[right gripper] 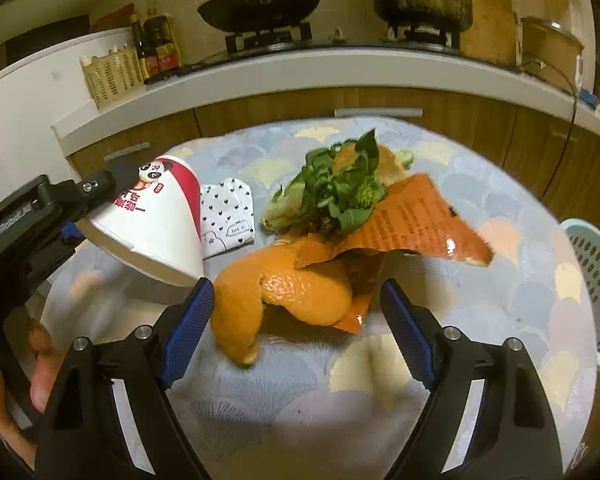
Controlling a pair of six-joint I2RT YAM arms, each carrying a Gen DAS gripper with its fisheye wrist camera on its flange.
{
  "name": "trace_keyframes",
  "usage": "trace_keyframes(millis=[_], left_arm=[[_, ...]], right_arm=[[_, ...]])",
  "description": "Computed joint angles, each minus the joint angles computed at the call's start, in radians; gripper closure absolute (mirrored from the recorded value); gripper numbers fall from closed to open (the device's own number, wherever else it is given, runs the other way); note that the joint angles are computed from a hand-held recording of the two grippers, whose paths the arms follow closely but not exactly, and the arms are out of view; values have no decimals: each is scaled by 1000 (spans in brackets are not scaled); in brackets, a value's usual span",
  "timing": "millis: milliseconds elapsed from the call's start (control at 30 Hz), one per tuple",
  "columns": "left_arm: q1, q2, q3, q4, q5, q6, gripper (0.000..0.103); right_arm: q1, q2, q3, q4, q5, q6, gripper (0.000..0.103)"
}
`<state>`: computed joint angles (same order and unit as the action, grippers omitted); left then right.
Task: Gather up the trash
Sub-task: 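Grasp the white panda cup with the left tool while the right tool grasps an orange peel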
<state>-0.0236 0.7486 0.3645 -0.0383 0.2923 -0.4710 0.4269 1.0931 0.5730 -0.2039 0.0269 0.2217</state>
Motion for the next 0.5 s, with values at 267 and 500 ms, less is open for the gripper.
trace_keyframes(millis=[267,500], left_arm=[[20,26,-4,24,56,-5,70],[67,7,-25,65,160,-41,71]], right_arm=[[-59,-23,-22,13,-147,-15,64],[-74,-178,-85,-24,-185,-1,85]])
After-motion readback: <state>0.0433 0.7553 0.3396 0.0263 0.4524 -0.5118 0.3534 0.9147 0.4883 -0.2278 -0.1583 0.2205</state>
